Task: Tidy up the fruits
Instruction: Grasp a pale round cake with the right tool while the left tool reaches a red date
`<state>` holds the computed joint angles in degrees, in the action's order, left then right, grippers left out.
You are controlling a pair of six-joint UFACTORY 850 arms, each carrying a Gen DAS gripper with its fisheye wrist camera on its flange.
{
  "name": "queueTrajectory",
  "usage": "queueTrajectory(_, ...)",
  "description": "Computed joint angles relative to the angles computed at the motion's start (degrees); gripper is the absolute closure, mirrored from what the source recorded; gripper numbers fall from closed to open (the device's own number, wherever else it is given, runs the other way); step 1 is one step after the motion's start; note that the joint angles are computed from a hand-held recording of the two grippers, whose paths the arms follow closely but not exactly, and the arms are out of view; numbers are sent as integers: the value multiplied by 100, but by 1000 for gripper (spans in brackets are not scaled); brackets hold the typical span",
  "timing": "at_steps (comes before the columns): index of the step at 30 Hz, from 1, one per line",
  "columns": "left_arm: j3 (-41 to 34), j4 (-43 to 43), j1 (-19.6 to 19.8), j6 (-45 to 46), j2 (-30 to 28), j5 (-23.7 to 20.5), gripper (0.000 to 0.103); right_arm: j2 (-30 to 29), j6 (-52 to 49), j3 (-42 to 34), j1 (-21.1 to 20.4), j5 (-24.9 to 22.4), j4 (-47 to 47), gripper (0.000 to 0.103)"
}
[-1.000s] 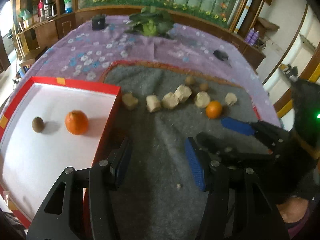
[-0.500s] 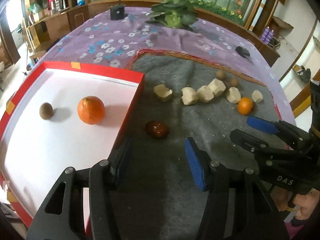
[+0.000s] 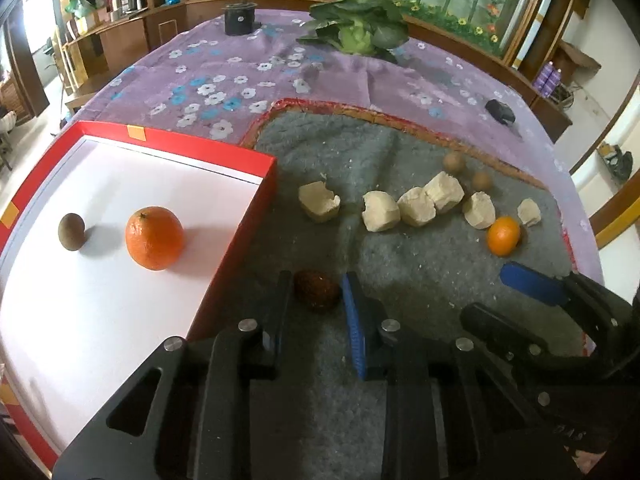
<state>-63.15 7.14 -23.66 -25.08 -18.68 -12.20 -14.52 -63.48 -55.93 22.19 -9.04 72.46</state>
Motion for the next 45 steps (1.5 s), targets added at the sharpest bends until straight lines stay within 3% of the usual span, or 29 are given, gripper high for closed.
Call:
queueTrajectory(2, 80, -418, 52, 389, 60, 65, 79, -54, -461, -63, 29, -71, 414, 42)
queueTrajectory(5, 204, -6, 54, 56, 184, 128, 79, -236, -834, -278, 103, -164, 710, 44)
queueTrajectory(8, 290, -153, 70, 296, 275, 135, 79, -494, -263, -621, 180, -158, 57, 50)
queueTrajectory(13, 458, 325, 62, -55, 419, 179, 79, -842, -61, -1141, 186, -188, -113, 50)
queueTrajectory(16, 530, 496, 40, -120, 475, 164, 79, -1156, 677, -1506, 172, -480, -830, 50)
queueTrajectory(20, 647, 566, 42, -117, 572, 219, 79, -1129, -593, -1499, 86, -1343, 403, 51)
queueTrajectory(22, 693, 629, 50, -155, 606, 239, 79, -972, -700, -1362, 189, -1051, 309, 51)
queueTrajectory(24, 699, 547, 64, -84, 596, 246, 79, -904, -90, -1301, 283, -555, -382, 51)
queueTrajectory(29, 705, 211, 53, 227, 579, 267, 79, -1080, 1178, -1407, 295, -446, -1512, 51)
queueTrajectory(32, 683, 225, 44, 213, 552, 242, 79, -1219, 1431, -1531, 307, -419, -1773, 52)
queueTrajectory(35, 661, 185, 52, 246, 537, 240, 79, -1346, 1835, -1658, 333, -251, -2185, 62)
queueTrajectory(38, 659, 145, 55, 286, 537, 258, 79, -1280, 1394, -1563, 317, -224, -1838, 78)
queueTrajectory(45, 686, 568, 3, -150, 620, 309, 79, -664, 1404, -885, 360, 159, -1869, 78)
